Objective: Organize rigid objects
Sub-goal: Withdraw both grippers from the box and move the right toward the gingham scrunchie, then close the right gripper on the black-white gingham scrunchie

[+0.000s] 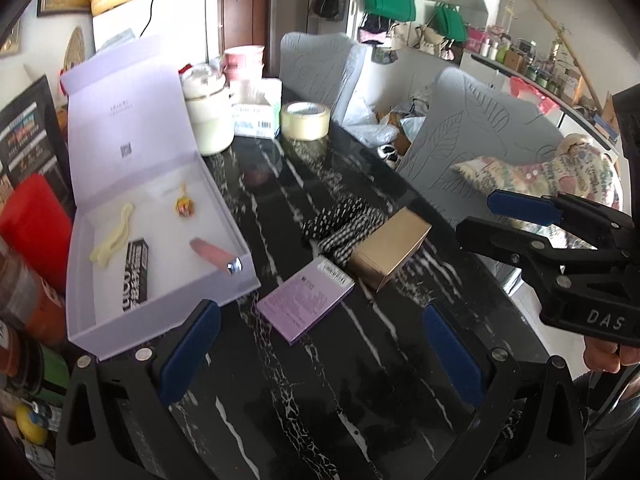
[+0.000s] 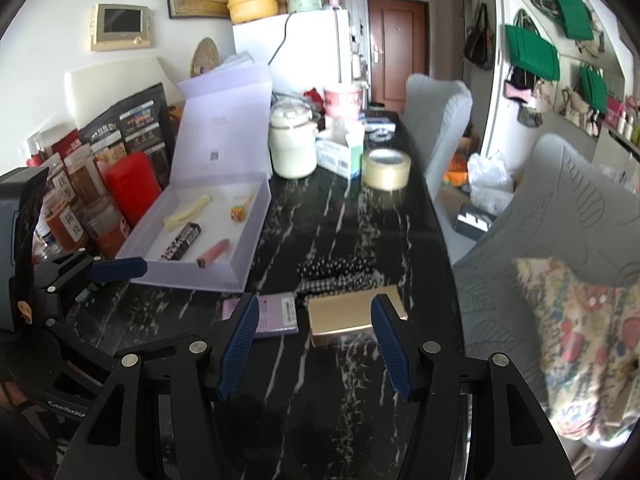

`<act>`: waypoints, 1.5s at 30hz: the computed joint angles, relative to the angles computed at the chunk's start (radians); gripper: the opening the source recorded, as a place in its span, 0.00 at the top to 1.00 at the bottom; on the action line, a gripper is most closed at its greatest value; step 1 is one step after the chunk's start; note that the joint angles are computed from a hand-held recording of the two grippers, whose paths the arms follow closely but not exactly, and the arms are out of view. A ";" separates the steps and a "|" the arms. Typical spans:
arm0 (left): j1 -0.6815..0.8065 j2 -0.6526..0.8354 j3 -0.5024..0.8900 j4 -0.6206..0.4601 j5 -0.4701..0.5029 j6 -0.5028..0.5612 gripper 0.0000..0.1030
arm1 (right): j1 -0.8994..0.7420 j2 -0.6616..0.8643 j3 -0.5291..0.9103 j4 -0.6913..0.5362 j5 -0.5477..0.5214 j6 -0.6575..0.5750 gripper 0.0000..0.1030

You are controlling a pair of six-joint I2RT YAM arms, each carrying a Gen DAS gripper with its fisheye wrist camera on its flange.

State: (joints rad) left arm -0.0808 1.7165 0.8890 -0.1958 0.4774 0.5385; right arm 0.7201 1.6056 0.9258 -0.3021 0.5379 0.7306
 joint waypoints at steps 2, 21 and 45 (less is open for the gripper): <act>-0.002 0.016 -0.018 0.046 -0.013 -0.015 0.00 | -0.022 0.022 -0.012 0.034 -0.029 -0.011 0.43; -0.045 0.184 0.052 0.170 -0.033 -0.141 0.00 | -0.264 0.353 0.162 0.138 -0.252 -0.217 0.40; -0.066 0.262 0.117 0.142 -0.058 -0.172 0.00 | -0.381 0.566 0.381 -0.013 -0.408 -0.268 0.39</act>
State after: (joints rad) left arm -0.1469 1.9788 1.0064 -0.0537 0.4190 0.3661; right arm 0.3395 2.1720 1.3066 -0.3155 0.1295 0.4623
